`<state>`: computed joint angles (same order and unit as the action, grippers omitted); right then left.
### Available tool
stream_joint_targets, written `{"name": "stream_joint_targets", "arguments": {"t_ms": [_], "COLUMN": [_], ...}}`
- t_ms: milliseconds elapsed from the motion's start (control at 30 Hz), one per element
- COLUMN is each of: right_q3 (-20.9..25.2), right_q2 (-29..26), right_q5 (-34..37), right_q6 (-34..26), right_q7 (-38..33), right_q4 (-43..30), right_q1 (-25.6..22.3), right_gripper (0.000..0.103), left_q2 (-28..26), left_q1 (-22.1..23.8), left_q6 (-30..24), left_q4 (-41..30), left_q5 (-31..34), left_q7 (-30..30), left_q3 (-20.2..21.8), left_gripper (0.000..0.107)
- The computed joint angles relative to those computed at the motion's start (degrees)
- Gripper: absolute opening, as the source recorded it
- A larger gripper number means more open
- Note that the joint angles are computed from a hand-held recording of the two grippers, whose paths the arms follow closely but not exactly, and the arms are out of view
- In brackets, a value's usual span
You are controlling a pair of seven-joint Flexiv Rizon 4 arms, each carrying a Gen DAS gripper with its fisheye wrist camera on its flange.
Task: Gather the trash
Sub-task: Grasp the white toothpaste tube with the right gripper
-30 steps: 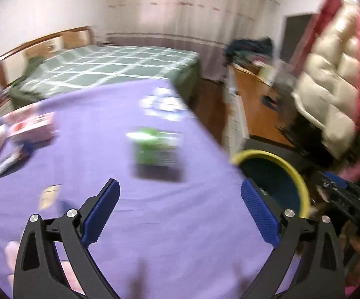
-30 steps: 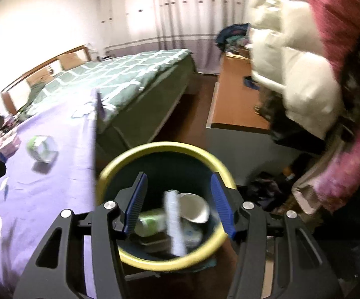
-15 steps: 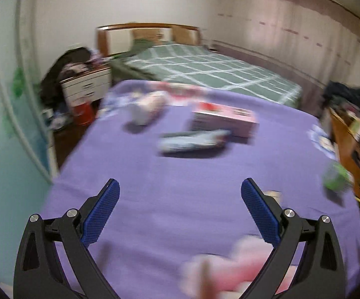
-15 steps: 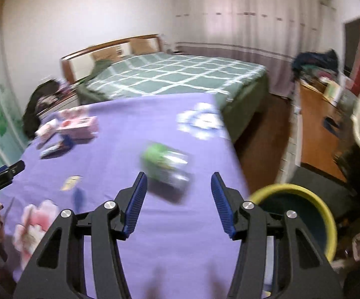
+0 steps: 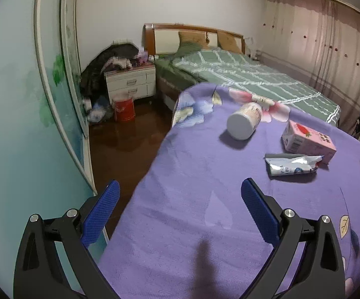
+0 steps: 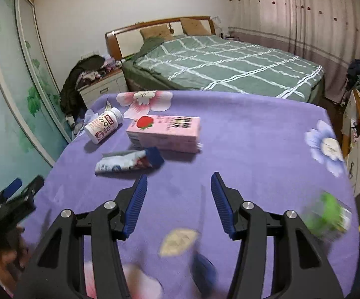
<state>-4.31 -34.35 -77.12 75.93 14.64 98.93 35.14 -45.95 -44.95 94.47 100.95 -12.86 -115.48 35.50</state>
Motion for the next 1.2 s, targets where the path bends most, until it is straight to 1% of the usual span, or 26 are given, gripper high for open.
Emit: {"name": "stream_joint_targets", "arguments": {"t_ms": [33, 100, 167, 233, 300, 367, 500, 633, 733, 800, 833, 900, 967, 1067, 1100, 1133, 1200], "right_q3": [1.0, 1.9, 2.2, 2.6, 2.4, 1.4, -2.0, -3.8, -7.0, -6.9, -5.7, -4.8, -5.0, -5.9, -6.2, -5.7, -6.2], "right_q2": [-1.9, -5.4, -8.0, -10.5, -12.2, -13.3, -14.9, -15.3, -14.6, -14.6, -14.8, -15.0, -15.4, -15.4, -15.1, -15.1, -15.2], "right_q5": [2.9, 8.8, 13.3, 17.6, 20.7, 22.6, 24.7, 27.2, 27.8, 29.0, 30.3, 32.2, 33.2, 34.1, 34.3, 34.9, 35.7], "right_q6": [-0.4, -1.5, -2.7, -3.8, -3.8, -4.1, -3.9, -2.5, -0.3, -0.3, -0.4, -0.5, -0.5, 0.0, 0.5, 0.6, 1.0], "right_q7": [-2.8, -8.0, -11.8, -14.9, -16.9, -17.9, -19.3, -21.6, -20.4, -21.7, -23.2, -25.1, -26.4, -27.5, -27.7, -28.4, -28.4], "right_q4": [-2.2, -6.3, -9.7, -12.6, -14.5, -15.9, -17.8, -18.0, -16.5, -16.5, -16.7, -17.1, -17.7, -17.4, -17.0, -17.0, -16.8], "right_q1": [-0.3, -0.1, 0.4, 0.6, 0.9, 1.9, 4.3, 5.8, 7.7, 7.7, 7.1, 6.8, 7.3, 8.1, 8.3, 8.1, 8.6], "right_gripper": [0.051, 0.051, 0.051, 0.051, 0.051, 0.051, 0.051, 0.051, 0.051, 0.051, 0.051, 0.051, 0.041, 0.037, 0.028, 0.024, 0.023], "left_q2": [0.4, 0.0, -0.4, -1.2, -1.2, -1.1, -0.2, 0.6, 0.9, 1.0, 1.1, 1.4, 1.6, 2.0, 2.2, 2.3, 2.4], "left_q1": [1.2, 0.2, -0.9, -2.4, -2.7, -2.6, -0.7, 1.3, 2.0, 2.3, 2.6, 3.2, 4.1, 5.6, 6.1, 6.6, 7.2], "left_q6": [0.6, -0.1, -0.2, -0.6, -0.9, -1.6, -2.2, -3.1, -3.0, -3.0, -3.0, -3.0, -2.7, -2.8, -2.7, -2.5, -2.1], "left_q4": [0.2, -0.2, -0.4, -0.9, -1.0, -1.3, -1.4, -1.6, -1.7, -1.8, -1.8, -1.7, -1.5, -1.4, -1.3, -1.2, -1.1], "left_q5": [0.0, -0.5, -0.3, -0.1, 0.3, 0.5, 1.8, 3.4, 4.6, 5.2, 5.4, 5.8, 6.0, 6.0, 6.1, 6.2, 6.2], "left_q7": [0.1, -0.3, -0.5, -1.0, -1.0, -1.3, -1.6, -2.6, -3.4, -3.9, -4.1, -4.6, -4.8, -4.9, -4.9, -4.9, -4.8], "left_q3": [-1.4, -0.2, 0.9, 2.8, 3.0, 2.9, 0.8, -1.2, -1.9, -2.2, -2.5, -3.2, -4.1, -5.8, -6.5, -7.1, -7.8], "left_gripper": [0.096, 0.096, 0.096, 0.096, 0.096, 0.096, 0.096, 0.096, 0.096, 0.096, 0.096, 0.096, 0.096, 0.096, 0.096, 0.096, 0.096]}}
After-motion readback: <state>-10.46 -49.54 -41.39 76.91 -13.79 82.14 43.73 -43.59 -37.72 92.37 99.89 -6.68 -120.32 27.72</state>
